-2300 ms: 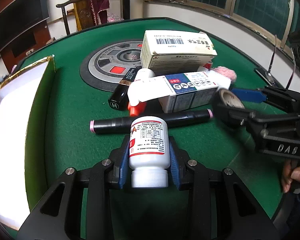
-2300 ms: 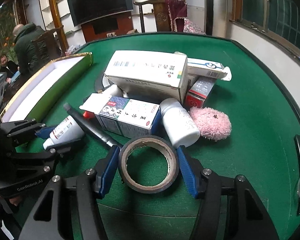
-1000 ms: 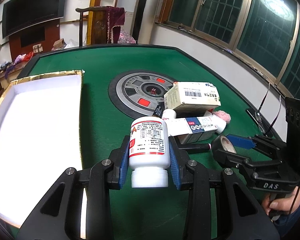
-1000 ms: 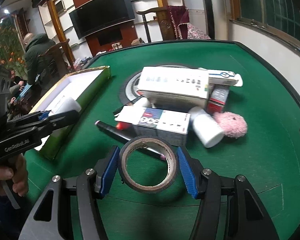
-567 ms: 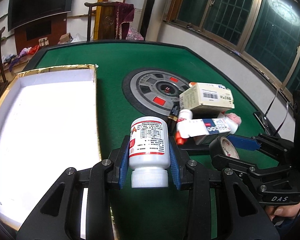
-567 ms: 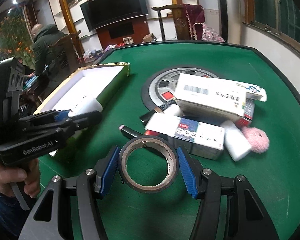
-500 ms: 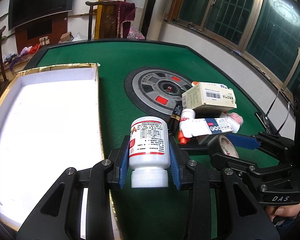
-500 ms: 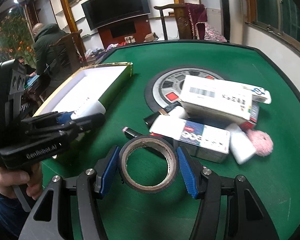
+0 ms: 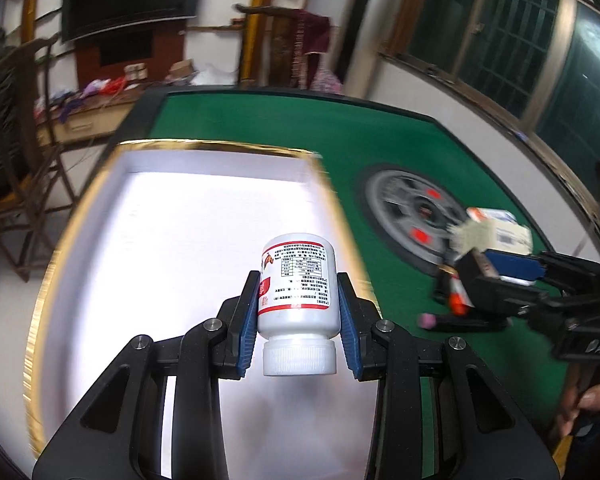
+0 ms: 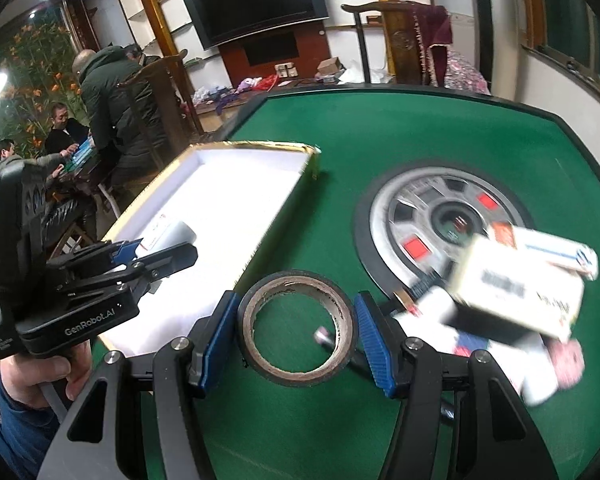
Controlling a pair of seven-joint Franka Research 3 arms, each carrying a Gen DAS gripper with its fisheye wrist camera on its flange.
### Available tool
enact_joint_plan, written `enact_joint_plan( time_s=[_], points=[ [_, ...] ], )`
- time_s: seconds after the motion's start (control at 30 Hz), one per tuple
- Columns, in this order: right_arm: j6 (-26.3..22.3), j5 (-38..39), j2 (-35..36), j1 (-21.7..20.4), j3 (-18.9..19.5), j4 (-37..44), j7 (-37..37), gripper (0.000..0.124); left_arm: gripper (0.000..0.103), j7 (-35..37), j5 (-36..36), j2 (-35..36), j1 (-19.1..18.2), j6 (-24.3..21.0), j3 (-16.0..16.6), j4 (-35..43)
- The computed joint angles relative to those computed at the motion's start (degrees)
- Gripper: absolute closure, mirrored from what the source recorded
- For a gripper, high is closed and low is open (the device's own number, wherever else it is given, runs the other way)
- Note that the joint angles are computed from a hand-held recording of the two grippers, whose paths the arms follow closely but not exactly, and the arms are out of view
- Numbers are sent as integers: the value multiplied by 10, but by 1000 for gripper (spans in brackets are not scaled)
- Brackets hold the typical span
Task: Organize objects
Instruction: 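Carry the pill bottle and tape roll with both grippers toward the white tray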
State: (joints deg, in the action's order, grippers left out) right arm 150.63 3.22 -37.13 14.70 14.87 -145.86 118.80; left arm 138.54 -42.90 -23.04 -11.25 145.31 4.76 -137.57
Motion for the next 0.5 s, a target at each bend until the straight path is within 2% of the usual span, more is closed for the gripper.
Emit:
enact_joint_plan(
  time_s=[0.23,0.33,0.5],
  points=[
    [16,10,125,13,-11,100,-15,65,68,-16,40,69,41,10,-2,61],
    [19,14,182,20,-19,147,-12,65,68,-30,44,108,58,-12,-10,104],
    [6,6,267,29,-36,221,8,65,68,-70,75,163,87,-43,-46,161]
  ],
)
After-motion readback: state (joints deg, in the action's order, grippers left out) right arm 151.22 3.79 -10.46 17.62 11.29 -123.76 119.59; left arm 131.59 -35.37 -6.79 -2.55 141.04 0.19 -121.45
